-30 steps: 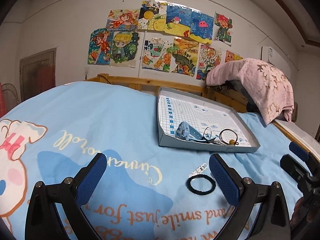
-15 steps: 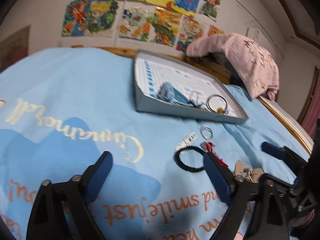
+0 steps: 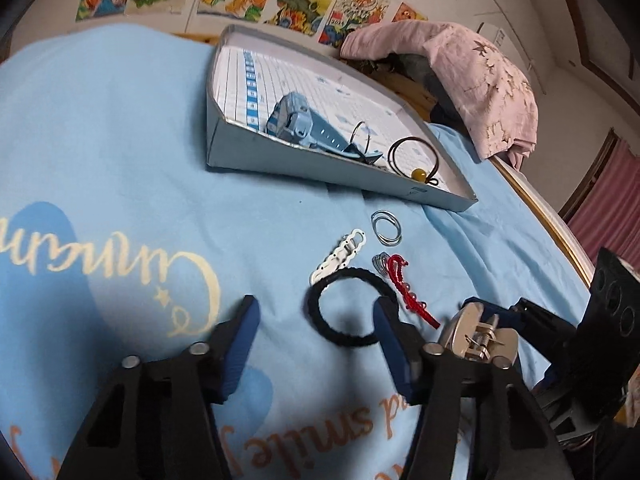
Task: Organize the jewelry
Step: 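Grasp the beige claw clip with the right tool while the left tool grasps the black hair tie, then carry the claw clip and hair tie into the grey tray and open both tools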
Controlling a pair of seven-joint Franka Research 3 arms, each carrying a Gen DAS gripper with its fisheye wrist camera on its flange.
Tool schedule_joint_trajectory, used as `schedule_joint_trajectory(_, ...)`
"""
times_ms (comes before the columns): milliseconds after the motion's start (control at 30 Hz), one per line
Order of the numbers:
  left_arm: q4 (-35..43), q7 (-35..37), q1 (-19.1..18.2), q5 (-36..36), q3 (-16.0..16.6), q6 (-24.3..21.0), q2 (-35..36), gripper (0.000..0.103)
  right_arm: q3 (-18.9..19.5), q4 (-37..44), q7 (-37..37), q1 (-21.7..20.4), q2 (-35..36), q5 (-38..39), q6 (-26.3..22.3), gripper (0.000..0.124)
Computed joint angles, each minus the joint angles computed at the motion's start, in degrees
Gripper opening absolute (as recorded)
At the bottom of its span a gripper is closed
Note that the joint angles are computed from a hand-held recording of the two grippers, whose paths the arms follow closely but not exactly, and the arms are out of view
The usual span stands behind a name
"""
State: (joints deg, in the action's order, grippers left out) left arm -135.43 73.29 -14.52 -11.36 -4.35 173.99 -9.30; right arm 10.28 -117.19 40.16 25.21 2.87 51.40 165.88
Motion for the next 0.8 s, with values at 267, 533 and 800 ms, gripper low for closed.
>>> schedule_joint_trajectory(267, 0.7, 9.1, -3.2, -10.5, 1.6, -1.0, 1.2, 0.008, 0.2, 1.5, 5.1, -1.1, 2.1, -3.0, -0.9, 0.058)
schedule_joint_trajectory(533, -1.3, 12.2, -3.7, -13.1, 0.1, 1.5, -0.4, 0.006, 1.0, 0.8, -2.7, -1.4, 1.1, 6.4, 0.9, 0.058)
schedule_joint_trajectory(800, -0.7, -0.4, 1.3, 3.3, -3.1, 2.7, -2.1, 0.005, 0.0, 2.6, -7.8, -1.5, 0.7, 14.8, 1.6, 0.058)
